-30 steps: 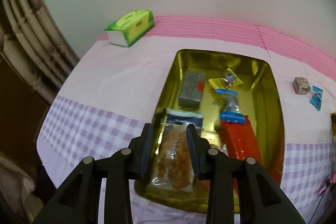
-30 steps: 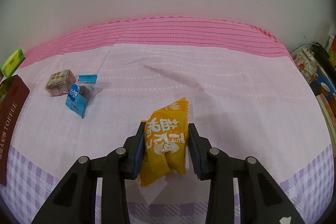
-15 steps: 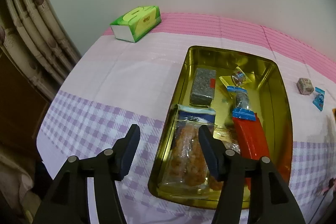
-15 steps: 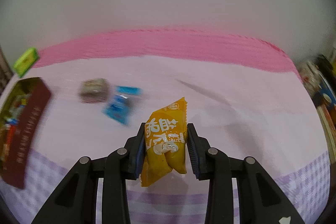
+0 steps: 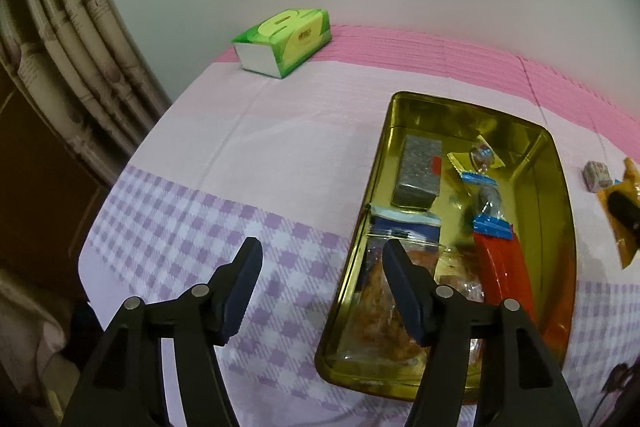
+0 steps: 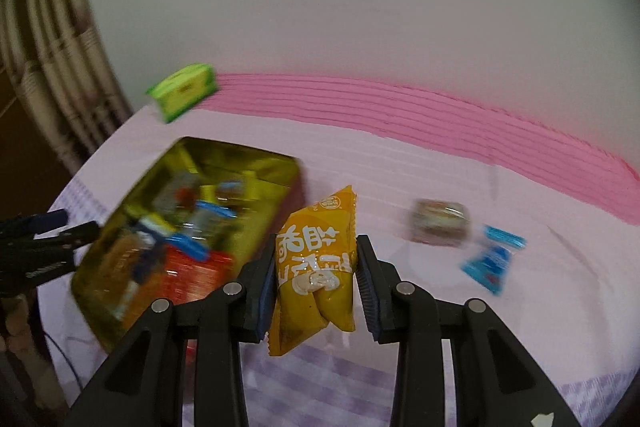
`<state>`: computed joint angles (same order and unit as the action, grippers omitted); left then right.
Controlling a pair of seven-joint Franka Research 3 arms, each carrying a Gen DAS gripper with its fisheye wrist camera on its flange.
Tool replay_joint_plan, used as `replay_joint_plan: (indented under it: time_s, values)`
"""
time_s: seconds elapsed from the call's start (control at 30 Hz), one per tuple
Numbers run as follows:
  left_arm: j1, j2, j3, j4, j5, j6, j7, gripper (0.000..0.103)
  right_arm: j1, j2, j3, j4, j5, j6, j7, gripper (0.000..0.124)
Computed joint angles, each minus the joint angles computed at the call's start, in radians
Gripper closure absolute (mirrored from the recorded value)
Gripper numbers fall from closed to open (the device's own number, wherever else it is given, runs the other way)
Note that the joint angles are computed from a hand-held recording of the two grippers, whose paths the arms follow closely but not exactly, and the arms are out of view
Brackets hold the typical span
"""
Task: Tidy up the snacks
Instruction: 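Lower the yellow chip bag into the tin and open the right gripper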
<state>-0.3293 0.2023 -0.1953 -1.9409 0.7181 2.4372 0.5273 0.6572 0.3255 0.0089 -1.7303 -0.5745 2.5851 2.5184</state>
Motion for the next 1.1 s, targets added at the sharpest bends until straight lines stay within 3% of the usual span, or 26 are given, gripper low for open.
replay_joint_plan:
  time_s: [0.1,0.57,1.1]
  values:
    - [0.002,0.003,0.0,0.004,-0.013,-0.013,0.001,0.034,0.003,0.051,0.016,0.071,0.035,-0.012,-0.062,0.091]
    - [0.012,0.003,0.003,0.004,-0.036,-0.03,-0.009,0.034,0.067,0.238,-0.005,0.317,0.196,-0.09,-0.273,0.091]
    - [0.015,0.005,0.001,0.004,-0.06,-0.031,0.01,0.034,0.081,0.286,-0.027,0.362,0.262,-0.124,-0.32,0.087]
